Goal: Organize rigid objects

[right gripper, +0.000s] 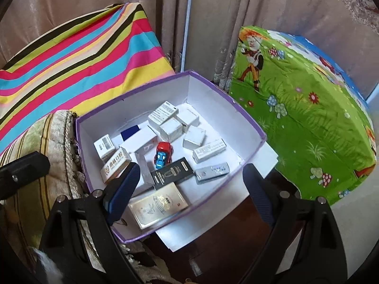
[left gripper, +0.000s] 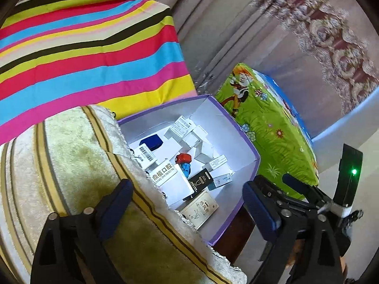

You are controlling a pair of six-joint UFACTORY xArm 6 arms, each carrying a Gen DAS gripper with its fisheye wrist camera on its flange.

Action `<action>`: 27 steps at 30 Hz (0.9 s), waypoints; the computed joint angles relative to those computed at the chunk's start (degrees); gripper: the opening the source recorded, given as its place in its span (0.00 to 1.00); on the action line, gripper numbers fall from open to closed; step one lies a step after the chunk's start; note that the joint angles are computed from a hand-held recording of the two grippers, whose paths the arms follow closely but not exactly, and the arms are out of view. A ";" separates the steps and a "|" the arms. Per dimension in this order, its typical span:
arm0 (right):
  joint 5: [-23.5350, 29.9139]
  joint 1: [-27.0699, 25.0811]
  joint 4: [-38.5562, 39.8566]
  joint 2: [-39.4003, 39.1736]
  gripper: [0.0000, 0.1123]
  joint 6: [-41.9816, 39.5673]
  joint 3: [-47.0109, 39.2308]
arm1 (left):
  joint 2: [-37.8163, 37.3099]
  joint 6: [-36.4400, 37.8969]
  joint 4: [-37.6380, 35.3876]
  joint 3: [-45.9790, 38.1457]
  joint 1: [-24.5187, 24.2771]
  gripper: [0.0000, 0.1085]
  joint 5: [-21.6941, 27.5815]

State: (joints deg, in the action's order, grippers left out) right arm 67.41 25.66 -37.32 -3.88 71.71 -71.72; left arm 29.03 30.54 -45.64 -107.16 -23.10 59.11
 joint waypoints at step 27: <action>-1.65 -1.34 0.17 -0.86 0.80 1.84 2.23 | 1.09 -2.64 3.67 -1.16 -1.23 0.95 -0.81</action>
State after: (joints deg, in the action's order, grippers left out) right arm 65.77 24.32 -37.15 -4.74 73.54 -69.49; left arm 30.13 27.89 -41.97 -108.32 -24.34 58.30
